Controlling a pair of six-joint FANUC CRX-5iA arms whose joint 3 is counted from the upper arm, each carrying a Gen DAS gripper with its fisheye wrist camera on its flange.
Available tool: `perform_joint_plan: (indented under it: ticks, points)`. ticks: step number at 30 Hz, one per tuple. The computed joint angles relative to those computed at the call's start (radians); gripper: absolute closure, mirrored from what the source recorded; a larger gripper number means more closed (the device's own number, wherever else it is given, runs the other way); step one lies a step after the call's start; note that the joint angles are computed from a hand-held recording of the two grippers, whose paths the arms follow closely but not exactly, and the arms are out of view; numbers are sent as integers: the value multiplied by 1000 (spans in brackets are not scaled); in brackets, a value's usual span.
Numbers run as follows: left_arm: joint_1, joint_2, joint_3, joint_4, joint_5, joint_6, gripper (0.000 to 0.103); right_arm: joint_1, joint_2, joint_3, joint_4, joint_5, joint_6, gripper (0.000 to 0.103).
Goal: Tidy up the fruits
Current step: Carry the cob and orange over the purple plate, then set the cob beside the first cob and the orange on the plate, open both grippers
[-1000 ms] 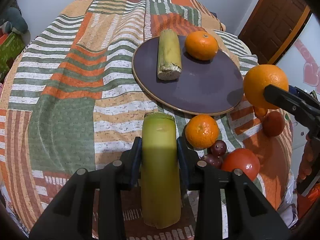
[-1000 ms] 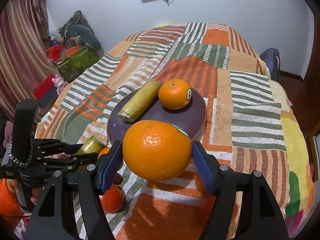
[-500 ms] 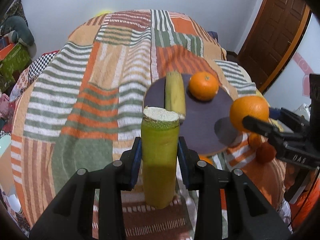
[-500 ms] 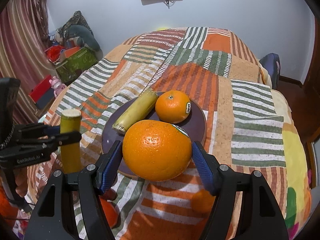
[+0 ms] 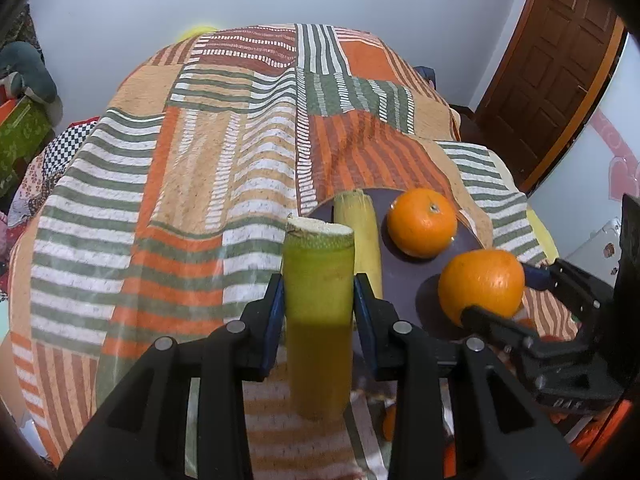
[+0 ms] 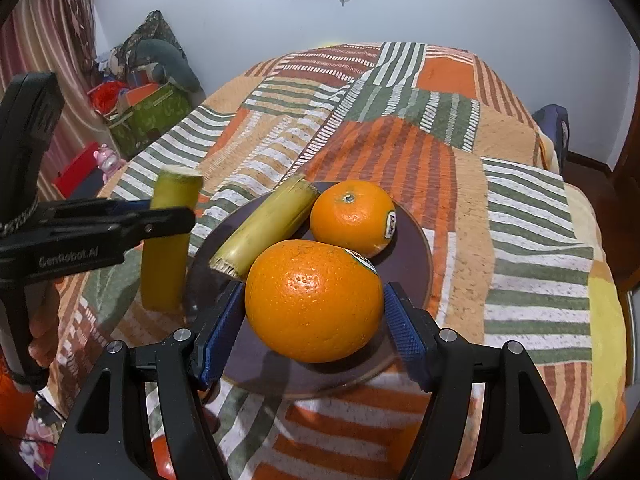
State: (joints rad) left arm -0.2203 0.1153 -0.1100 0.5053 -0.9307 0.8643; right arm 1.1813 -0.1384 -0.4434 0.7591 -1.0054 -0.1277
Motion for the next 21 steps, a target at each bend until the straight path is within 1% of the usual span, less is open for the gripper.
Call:
perform_joint_plan:
  ticks: [8, 13, 19, 21]
  points:
    - [-22, 75, 71, -8, -1, 19, 69, -46, 30, 14, -31, 66, 49, 36]
    - [-37, 105, 96, -29, -2, 31, 69, -54, 42, 27, -31, 75, 73, 36]
    - [-39, 133, 119, -49, -25, 60, 69, -54, 65, 52, -45, 51, 105, 36]
    - [-38, 130, 114, -47, -21, 56, 69, -56, 64, 52, -47, 53, 106, 36]
